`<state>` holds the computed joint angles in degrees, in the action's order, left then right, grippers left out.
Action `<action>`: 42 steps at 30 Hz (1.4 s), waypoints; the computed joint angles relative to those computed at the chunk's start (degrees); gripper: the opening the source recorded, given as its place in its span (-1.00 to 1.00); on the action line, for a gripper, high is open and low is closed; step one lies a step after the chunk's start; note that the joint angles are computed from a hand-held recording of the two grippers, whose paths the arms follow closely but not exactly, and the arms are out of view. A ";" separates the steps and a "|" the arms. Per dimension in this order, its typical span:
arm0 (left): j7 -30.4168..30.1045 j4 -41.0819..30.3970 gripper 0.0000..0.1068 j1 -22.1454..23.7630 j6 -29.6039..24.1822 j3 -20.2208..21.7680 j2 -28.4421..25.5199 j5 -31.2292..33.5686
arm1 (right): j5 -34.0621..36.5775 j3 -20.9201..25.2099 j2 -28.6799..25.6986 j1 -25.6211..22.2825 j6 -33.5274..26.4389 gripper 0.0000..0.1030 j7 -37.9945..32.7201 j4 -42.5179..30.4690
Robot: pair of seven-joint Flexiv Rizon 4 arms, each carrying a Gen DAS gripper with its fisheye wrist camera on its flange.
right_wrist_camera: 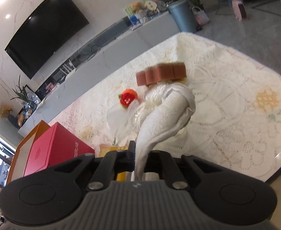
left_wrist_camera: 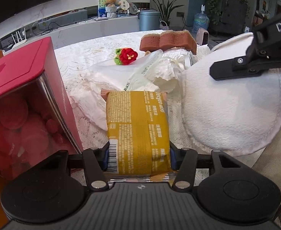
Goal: Organize soft objects
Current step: 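Hold the yellow packet with the left tool while the right tool grasps the white slipper, then carry the yellow packet with the left tool while the right tool carries the slipper to the box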
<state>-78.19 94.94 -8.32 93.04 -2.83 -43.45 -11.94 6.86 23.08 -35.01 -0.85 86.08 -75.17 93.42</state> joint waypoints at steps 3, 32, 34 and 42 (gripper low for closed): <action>2.19 2.45 0.14 7.91 3.23 -9.94 0.17 0.04 | -0.20 -0.60 0.70 0.21 0.44 -0.94 0.16 0.79; -7.81 15.84 0.14 19.51 18.14 -14.83 18.43 8.31 | -9.59 9.28 7.62 -3.31 30.53 -0.90 6.89 9.08; -8.03 17.07 0.14 14.42 19.32 -6.60 20.88 5.82 | -8.90 9.03 7.42 -1.33 32.95 -0.90 9.47 8.30; -13.59 23.90 0.14 16.40 22.44 1.10 25.40 3.36 | -34.01 19.63 -1.70 -6.10 27.87 -0.90 19.75 3.15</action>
